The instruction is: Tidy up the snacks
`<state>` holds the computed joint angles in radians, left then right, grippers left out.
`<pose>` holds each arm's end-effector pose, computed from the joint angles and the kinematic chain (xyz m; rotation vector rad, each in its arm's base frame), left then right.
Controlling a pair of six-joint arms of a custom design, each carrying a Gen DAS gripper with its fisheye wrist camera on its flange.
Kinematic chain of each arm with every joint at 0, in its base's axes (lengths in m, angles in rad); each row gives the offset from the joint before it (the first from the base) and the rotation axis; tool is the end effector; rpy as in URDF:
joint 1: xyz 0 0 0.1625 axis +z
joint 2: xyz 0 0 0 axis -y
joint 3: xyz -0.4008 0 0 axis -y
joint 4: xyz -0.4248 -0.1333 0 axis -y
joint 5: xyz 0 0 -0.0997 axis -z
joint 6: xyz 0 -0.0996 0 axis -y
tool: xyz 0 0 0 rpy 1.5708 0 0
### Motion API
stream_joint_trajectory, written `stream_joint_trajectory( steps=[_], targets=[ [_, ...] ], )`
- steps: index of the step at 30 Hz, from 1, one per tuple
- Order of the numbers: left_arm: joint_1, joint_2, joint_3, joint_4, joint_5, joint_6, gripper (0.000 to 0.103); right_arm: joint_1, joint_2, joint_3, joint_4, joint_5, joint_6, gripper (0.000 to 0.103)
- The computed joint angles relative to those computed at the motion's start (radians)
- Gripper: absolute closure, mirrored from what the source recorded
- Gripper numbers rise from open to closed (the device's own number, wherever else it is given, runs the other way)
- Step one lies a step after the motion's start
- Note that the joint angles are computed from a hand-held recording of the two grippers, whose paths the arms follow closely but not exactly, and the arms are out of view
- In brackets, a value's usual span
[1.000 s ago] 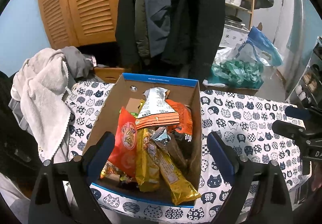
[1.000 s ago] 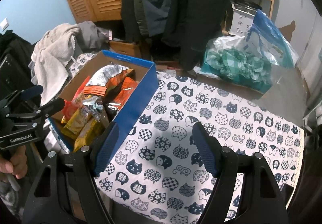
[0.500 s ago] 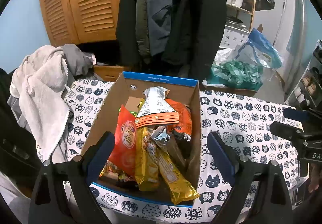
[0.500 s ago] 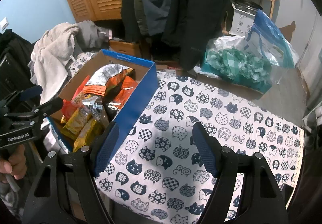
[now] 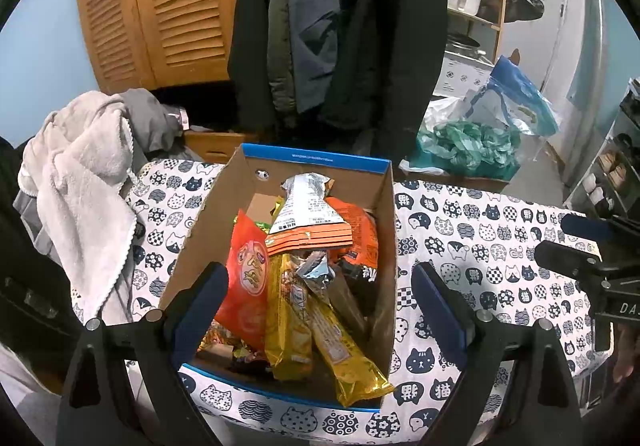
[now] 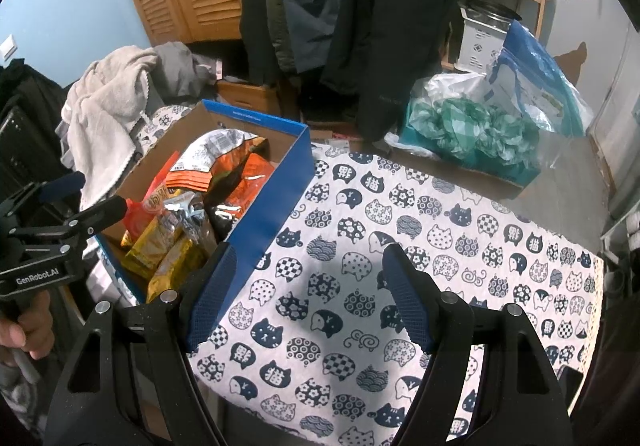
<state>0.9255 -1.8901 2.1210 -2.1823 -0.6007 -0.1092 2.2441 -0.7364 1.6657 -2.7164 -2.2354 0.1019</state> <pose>-0.0692 -0.4501 0.4306 0.3732 2.2154 -0.8342 0.4711 -0.4753 0.0362 0.6254 -2.4671 0.5874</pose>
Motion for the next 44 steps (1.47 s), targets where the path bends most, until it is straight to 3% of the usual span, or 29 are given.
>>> stream_joint_trajectory(
  steps=[9,16,44],
  targets=[
    [-0.014,0.009,-0.002,0.049,0.055,-0.021,0.009,0.000,0.001,-0.002,0.002,-0.001,0.000,0.028],
    [-0.022,0.000,0.012,0.010,0.067,0.006,0.009,0.000,0.001,-0.001,0.001,0.001,0.000,0.028],
    [-0.024,-0.001,0.020,-0.008,0.057,0.020,0.009,0.003,0.006,-0.007,0.005,-0.001,0.002,0.028]
  ],
)
